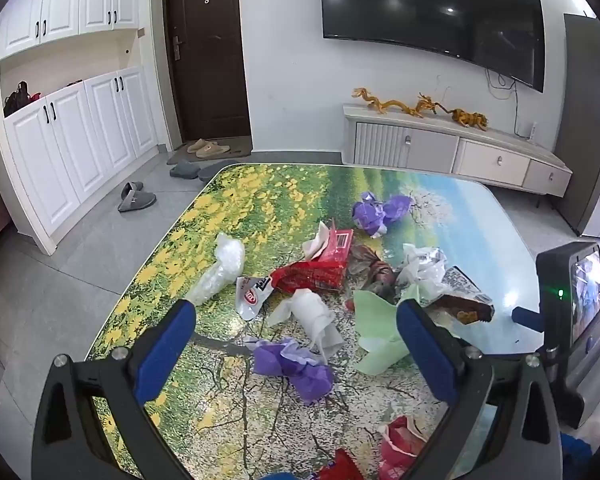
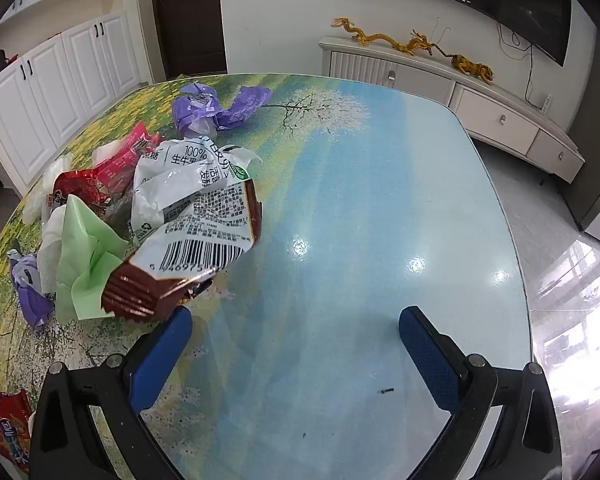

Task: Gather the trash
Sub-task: 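Move both tools toward the trash pile on the table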

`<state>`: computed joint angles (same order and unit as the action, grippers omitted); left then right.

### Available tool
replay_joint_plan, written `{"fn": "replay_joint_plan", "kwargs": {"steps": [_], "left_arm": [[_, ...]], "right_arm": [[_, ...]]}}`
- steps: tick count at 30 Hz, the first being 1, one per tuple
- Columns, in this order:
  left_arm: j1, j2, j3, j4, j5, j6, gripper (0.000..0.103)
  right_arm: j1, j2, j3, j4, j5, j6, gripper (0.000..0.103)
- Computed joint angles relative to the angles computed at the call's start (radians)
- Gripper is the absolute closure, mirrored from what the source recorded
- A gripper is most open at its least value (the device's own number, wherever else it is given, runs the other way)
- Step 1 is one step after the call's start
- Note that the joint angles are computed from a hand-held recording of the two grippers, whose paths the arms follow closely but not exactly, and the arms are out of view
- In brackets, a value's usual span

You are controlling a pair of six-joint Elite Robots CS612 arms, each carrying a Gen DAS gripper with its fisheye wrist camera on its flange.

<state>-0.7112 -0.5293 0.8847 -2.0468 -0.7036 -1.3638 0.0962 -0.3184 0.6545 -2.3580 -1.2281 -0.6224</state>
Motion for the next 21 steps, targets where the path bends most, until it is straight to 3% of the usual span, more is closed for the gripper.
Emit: {"fn": "replay_joint_plan", "kwargs": {"steps": [3,4,8,12,21], "left_arm": [[0.001,0.006,-0.012,0.017,0.007,0.003,0.002],[0.001,0.021,-0.044,0.034,0.009,0.01,0.002],[0.007,0.042,-0.08,0.035,-0.002,0.027,0.002],[-0.01,0.049,-0.095,0.026,0.013,0.043,0.002],[-0.022,0.086,-0.165,0.026,0.024,0.087,0.002]], "right_arm": [[0.005,-0.003,0.013,-0.045,-0.022,0.005,0.0],[0.001,-0.024,0.069,-0.115,-0.013,0.003,0.0],[-0.014,-0.067,0.172,-0.229,0.003,0.045,0.0],[-0.031,-0.076,0.181,-0.248,-0.003,0.096,0.0],[-0.069,-0.116,0.262,-0.444,-0.018,0.222,0.0]]}}
